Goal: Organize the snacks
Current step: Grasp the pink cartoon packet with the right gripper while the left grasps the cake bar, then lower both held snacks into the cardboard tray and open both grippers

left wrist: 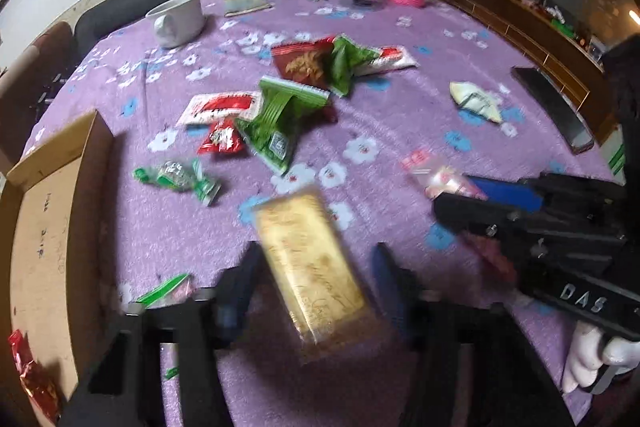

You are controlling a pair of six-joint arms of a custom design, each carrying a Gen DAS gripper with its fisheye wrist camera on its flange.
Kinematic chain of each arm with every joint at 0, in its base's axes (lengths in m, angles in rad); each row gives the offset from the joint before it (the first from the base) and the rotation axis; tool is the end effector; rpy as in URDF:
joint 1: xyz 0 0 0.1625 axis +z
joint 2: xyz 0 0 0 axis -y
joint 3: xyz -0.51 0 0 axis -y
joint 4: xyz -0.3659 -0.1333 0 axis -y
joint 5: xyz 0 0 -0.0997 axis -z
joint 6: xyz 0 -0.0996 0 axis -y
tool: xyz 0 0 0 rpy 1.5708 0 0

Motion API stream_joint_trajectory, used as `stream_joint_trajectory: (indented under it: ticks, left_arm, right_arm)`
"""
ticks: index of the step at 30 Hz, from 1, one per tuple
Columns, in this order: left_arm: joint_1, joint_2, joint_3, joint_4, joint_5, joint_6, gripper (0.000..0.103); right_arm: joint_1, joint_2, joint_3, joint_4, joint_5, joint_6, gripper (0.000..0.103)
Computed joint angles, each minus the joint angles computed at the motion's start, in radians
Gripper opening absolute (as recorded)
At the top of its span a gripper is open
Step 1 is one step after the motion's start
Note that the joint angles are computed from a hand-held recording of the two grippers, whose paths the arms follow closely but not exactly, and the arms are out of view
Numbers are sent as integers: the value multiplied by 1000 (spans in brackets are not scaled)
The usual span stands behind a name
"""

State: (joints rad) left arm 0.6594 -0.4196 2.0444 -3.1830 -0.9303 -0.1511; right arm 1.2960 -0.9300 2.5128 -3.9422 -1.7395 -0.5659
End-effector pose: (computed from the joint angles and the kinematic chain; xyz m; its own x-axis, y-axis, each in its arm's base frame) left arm -0.3124 -0.4861 -0.0762 -0.5987 0.5388 -0.5926 0.7082 0.7017 -0.0775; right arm -0.0073 -0.4555 0.2070 -0.8762 -0.0412 0.4802 -0.3300 0.7775 -0.5353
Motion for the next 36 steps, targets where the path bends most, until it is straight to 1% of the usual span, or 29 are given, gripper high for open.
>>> stream_joint_trajectory:
  ticks: [4,6,10,13,16,18,20,23,25,27,32,36]
  left_arm:
    - [16,-11,12,-37,-31,-16,35]
    - [29,-20,21,-58,-63,-26,35]
    - [37,-62,75,-125,-103,-63,35]
    - [45,-112,140,-210,-130,-91,35]
    - [53,-164,207,-292,-131,-115,35]
    - [59,-201,248,-336,-111,-127,35]
    - [72,-241,286,-367,-90,-136,35]
    - [99,-301,331,-405,-48,-140,35]
    - [123,-334,347,-416,-19,-139,35]
    - [148,-364,354,-419,-5,-136,35]
    - [193,-410,342,-382,44,-102,35]
    - [231,-421,302,-329,63,-69,35]
  right_arm:
    - [1,5,1,-11,-1,-4,23]
    - [-2,5,1,-13,5,-3,23]
    - [-8,8,4,-35,11,6,23]
    - [-11,13,9,-62,13,12,23]
    - [-3,24,15,-102,0,6,23]
    - [12,33,25,-141,-15,5,23]
    - [33,34,39,-154,-16,14,23]
    - [85,31,42,-126,-16,27,23]
    - [133,39,32,-104,-27,29,23]
    - [188,54,12,-72,-43,31,23]
    - [302,101,-69,61,-57,61,23]
    - [368,144,-147,189,-50,107,24]
